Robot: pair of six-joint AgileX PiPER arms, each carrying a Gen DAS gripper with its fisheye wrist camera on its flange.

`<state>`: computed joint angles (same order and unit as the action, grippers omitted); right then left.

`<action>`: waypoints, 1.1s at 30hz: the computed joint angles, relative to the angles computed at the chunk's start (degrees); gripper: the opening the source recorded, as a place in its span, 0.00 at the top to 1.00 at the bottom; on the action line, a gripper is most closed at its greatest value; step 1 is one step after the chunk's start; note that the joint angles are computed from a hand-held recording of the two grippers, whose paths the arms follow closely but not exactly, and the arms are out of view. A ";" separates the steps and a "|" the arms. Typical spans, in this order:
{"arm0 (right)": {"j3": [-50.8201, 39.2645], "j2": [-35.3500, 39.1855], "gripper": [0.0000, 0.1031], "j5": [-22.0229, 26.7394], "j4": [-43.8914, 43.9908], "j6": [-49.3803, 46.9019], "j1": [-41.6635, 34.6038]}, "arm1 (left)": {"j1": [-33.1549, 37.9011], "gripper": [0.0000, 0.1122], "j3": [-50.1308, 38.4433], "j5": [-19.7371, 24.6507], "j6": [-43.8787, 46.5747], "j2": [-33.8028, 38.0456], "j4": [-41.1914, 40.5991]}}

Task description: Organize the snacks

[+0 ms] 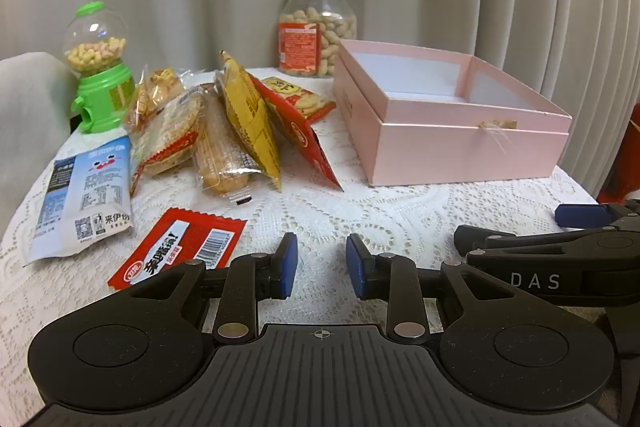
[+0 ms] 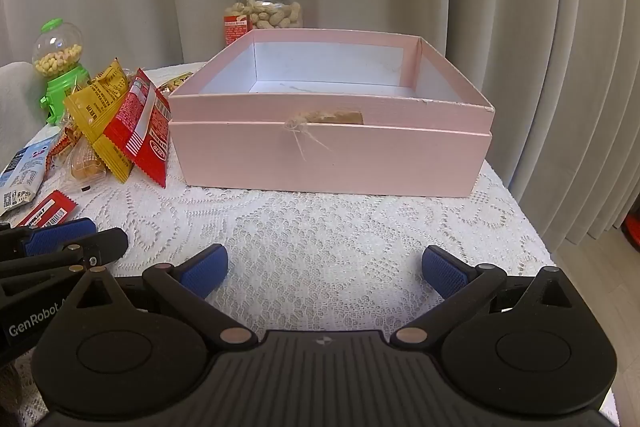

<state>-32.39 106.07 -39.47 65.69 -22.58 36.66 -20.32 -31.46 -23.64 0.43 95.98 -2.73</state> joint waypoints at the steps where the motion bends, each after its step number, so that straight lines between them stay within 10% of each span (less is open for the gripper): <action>1: 0.00 0.00 0.00 0.00 0.00 0.00 0.00 | -0.03 0.72 0.00 -0.01 0.09 0.00 -0.10; 33: -0.20 0.12 0.00 0.02 0.34 -0.32 0.08 | -0.26 0.72 0.10 -0.02 1.26 -0.10 -1.17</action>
<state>-32.59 106.19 -39.45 66.02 -22.90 36.74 -20.58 -31.36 -23.66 1.69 95.88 -3.90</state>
